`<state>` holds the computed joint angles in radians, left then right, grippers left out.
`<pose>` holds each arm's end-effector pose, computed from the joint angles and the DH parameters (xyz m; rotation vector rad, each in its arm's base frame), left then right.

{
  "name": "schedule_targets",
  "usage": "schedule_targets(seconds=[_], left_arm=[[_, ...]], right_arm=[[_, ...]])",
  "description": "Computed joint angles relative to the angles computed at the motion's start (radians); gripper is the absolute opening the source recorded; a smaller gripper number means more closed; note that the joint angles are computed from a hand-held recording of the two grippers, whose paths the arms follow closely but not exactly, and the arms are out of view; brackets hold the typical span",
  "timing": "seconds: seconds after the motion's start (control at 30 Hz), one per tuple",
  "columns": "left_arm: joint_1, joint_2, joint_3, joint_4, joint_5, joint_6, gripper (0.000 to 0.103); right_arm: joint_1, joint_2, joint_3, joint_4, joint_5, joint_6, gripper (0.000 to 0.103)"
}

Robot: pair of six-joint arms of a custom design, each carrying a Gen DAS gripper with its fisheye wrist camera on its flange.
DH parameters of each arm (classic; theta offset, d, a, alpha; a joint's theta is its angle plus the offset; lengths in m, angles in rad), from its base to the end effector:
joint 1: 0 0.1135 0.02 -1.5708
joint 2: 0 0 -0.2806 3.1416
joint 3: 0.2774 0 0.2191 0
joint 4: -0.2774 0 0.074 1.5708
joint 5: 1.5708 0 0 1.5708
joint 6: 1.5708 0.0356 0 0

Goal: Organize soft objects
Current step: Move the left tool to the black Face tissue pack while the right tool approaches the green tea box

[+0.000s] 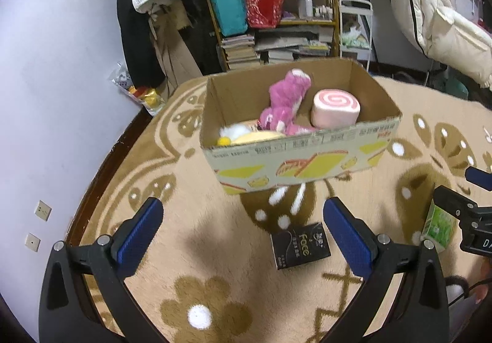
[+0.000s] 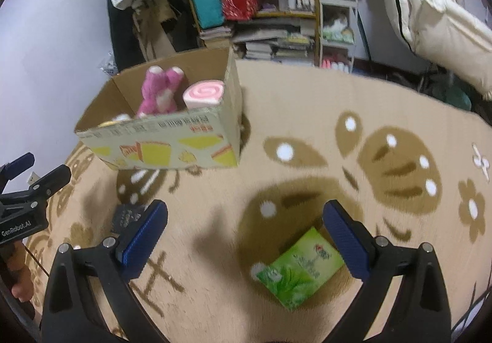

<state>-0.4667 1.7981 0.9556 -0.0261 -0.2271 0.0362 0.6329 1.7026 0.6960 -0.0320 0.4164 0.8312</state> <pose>0.3059 -0.1451 0.1866 0.5019 2.3583 0.0799 0.2297 0.1507 0.1539 0.3869 2.4491 0.0620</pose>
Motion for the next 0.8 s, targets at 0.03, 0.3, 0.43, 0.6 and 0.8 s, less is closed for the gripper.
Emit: schedule_targets(seconds=[0.03,0.3,0.43,0.6,0.8], left_arm=[[-0.001,0.006,-0.002,0.002,-0.001,0.004,0.103],[-0.026,0.073,0.017,0.011,-0.007,0.011,0.103],[-0.002,0.119,0.047,-0.02,0.069,-0.018,0.103],[0.026,0.175,0.059,-0.009,0.113,-0.041,0.103],[0.046,0.24,0.087,-0.025,0.144,-0.055,0.103]], right_arm=[[-0.002,0.005,-0.004,-0.003,-0.004,0.005,0.103],[-0.043,0.063,-0.048,0.031,-0.082,0.062,0.103],[-0.055,0.09,-0.056,0.031,-0.097,0.08,0.103],[-0.078,0.129,-0.07,0.064,-0.152,0.096,0.103],[-0.08,0.156,-0.064,0.055,-0.156,0.107,0.103]])
